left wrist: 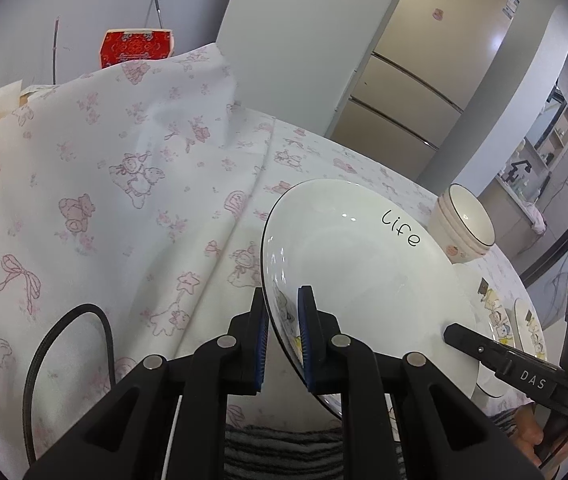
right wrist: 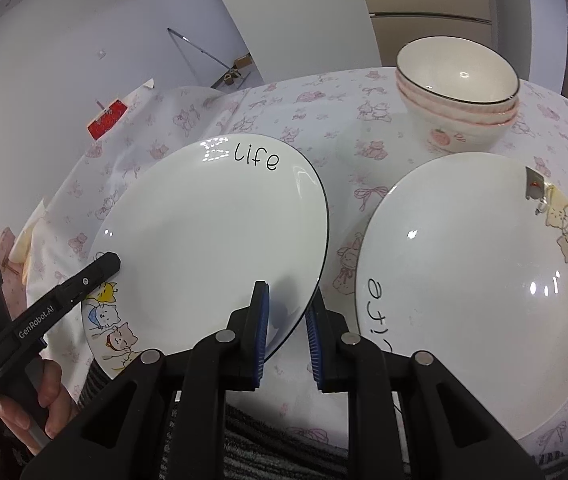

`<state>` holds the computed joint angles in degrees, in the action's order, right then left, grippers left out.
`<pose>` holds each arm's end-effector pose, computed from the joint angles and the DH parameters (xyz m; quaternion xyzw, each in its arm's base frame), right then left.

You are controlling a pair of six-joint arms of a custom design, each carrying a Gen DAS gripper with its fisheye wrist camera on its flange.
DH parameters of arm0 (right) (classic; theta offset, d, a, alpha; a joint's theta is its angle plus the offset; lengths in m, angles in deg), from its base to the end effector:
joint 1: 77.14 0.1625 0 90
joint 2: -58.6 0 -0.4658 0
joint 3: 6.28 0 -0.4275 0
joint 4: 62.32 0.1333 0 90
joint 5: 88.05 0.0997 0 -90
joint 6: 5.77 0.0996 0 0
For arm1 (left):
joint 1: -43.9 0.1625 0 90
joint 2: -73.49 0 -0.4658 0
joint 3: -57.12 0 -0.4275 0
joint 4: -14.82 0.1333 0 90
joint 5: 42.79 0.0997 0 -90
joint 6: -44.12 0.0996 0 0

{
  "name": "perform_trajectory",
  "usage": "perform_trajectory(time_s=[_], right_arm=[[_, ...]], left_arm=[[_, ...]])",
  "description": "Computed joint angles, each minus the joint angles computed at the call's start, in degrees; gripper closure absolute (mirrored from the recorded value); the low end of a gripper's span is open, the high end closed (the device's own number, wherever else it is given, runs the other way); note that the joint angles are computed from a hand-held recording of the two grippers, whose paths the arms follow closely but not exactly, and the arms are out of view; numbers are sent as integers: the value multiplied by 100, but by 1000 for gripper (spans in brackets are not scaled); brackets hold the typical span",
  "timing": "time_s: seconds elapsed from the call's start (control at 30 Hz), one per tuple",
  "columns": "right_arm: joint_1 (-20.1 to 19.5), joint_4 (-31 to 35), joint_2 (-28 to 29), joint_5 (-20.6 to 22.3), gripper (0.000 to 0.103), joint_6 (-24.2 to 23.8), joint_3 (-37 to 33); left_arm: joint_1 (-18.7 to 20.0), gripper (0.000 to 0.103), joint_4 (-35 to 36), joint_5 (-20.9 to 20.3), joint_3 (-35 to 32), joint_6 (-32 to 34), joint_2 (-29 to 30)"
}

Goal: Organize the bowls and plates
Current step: 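Lift the flat 'life' plate with both tools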

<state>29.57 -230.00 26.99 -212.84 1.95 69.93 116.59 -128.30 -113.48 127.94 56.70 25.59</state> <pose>0.3117 -0.7723 0.0924 -0.0132 -0.9186 0.3262 0.2226 -0.0911 -0.8509 0.3105 0.2032 0.9309 -0.2633 0.1512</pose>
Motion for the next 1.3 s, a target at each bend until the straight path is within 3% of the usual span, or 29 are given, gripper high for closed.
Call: perform_trajectory(time_s=[0.8, 1.03, 1.3], right_arm=[[-69, -1097, -1179, -406, 86, 392, 1627], [-169, -1527, -1514, -475, 85, 522, 2140], [-350, -1470, -1670, -507, 85, 934, 2393]], left_arm=[[-660, 85, 300, -23, 702, 176, -180], [-778, 85, 717, -84, 587, 246, 25], [-869, 85, 942, 79, 496, 249, 271]])
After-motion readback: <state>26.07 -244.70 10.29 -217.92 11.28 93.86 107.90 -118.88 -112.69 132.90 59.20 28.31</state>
